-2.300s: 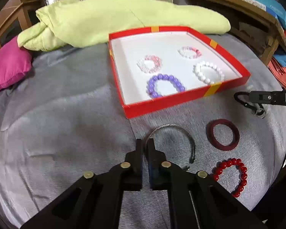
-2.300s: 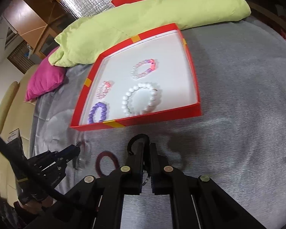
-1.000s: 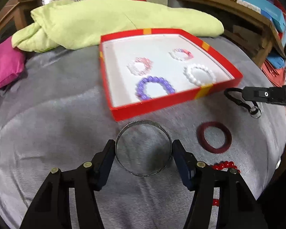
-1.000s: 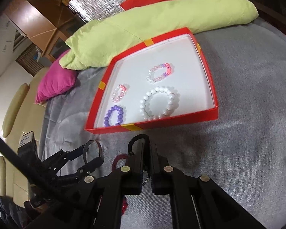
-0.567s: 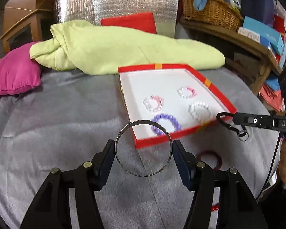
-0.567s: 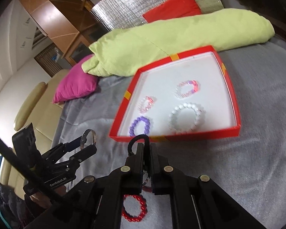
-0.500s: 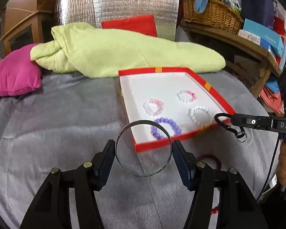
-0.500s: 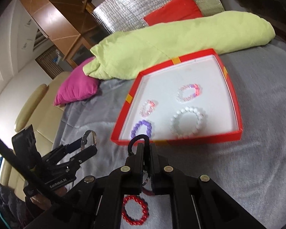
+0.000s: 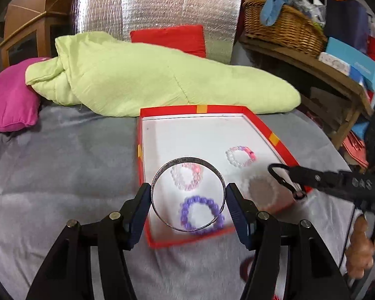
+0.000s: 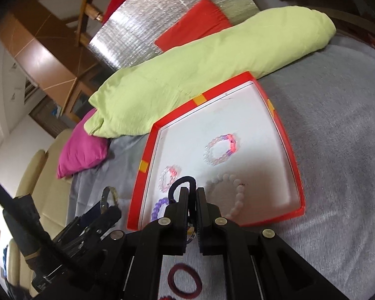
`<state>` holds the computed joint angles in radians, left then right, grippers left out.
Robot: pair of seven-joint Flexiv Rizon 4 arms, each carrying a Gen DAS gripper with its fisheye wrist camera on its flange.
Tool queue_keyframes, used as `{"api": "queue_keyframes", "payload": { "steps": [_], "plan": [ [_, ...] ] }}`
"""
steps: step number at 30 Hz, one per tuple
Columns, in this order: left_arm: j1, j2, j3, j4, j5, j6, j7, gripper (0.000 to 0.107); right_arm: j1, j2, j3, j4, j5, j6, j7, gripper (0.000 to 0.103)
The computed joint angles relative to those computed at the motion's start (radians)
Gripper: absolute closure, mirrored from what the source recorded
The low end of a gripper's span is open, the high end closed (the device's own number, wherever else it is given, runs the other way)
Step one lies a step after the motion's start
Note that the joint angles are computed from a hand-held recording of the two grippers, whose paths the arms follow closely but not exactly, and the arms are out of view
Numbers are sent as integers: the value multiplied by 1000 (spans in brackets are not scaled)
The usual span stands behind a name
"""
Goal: Organize jewelry
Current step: 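Carry the bangle and hair tie into the red box and open both tools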
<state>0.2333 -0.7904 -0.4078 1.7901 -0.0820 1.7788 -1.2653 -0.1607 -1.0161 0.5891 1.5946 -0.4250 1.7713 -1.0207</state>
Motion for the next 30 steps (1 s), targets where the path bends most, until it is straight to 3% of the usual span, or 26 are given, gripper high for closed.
{"api": "queue_keyframes", "payload": {
  "steps": [4,9,19,24,25,27,30],
  "plan": [
    [-73,-30,59,-101,-57,-96,3,44,18,-7,-20,-30,14,-12,16,97],
    [-204,-87,201,-294,-158,-275,-3,44,52,-39,-51,-142,50,-97,22,97],
    [-321,-261,346,-625,-197,-502,-57,44,169,-233,-59,-634,137,-387,-15,96],
    [-316,-292,330,-671,-188,-522,-57,43,225,-327,-49,-833,186,-488,-49,90],
    [-322,-291,341,-671,-181,-517,-63,43,228,-342,-41,-864,204,-504,-51,77],
    [-337,-279,382,-663,-160,-516,-90,43,232,-339,-72,-857,244,-472,-22,65],
    [-335,-236,399,-605,-145,-478,-132,43,217,-298,-89,-789,298,-415,-45,65]
  ]
}}
